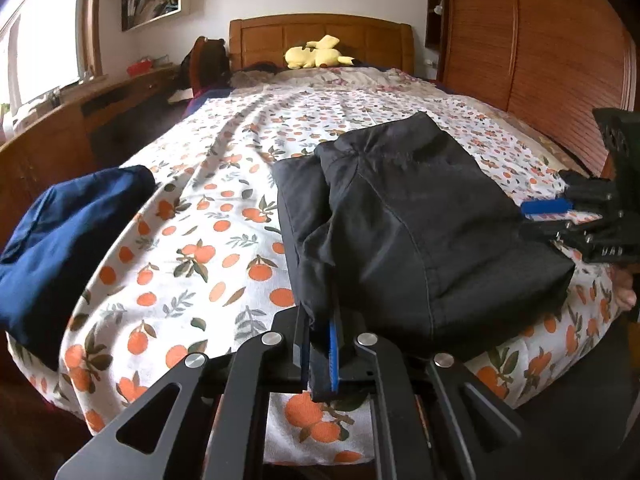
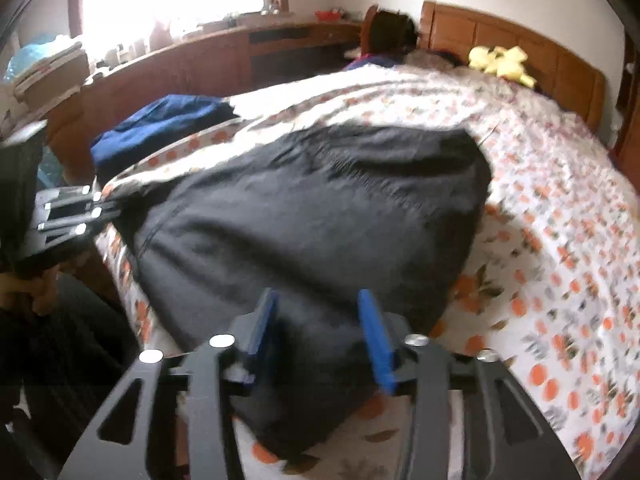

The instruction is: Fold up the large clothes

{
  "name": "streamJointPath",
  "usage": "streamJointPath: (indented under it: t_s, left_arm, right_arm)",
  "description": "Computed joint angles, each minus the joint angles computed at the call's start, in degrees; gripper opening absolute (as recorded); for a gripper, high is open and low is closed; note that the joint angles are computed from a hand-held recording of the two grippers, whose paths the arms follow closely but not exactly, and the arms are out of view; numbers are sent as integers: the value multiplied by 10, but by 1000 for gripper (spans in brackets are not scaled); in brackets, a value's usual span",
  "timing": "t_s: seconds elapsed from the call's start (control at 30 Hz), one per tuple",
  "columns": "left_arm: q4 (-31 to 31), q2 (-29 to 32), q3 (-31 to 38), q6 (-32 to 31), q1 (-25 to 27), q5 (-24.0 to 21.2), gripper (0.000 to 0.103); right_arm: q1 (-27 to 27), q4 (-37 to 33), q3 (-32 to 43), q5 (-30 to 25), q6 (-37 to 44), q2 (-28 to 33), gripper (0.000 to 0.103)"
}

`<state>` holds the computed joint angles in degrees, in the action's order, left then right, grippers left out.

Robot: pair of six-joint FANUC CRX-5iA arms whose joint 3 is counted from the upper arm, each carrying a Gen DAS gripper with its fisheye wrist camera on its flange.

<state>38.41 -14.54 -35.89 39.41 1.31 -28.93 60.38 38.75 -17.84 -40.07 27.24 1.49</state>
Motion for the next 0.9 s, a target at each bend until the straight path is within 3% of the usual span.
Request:
streamJointPath:
  t_s: [0.17,0.37,0.47,0.57,0.63,0.8,0.9]
  left_arm:
    - [1,-2,-1,3,0,0,10]
    - [6,1,-2,1,0,0,10]
    - [15,4,-4,-6,-1,-1,10]
    - [26,5,-8,-13,1,-3,10]
    - [28,5,-9,-15,1,-3,10]
    - [18,3,-7,0,5,-10,16]
    - [16,-8,-11,11,14,-20,27]
  right_arm:
    - [-44,5,16,4,19,6,54]
    - [-118,-35,78,17,74,62,54]
    - [-148,-67,118,9,98,100,60]
    - [-177,-117,161,4,127,138,63]
    - [-191,-152,177,16,145,152,76]
    - [-222,-298,250,3,245,191,76]
    - [-227,-332,270,-8,272,202,76]
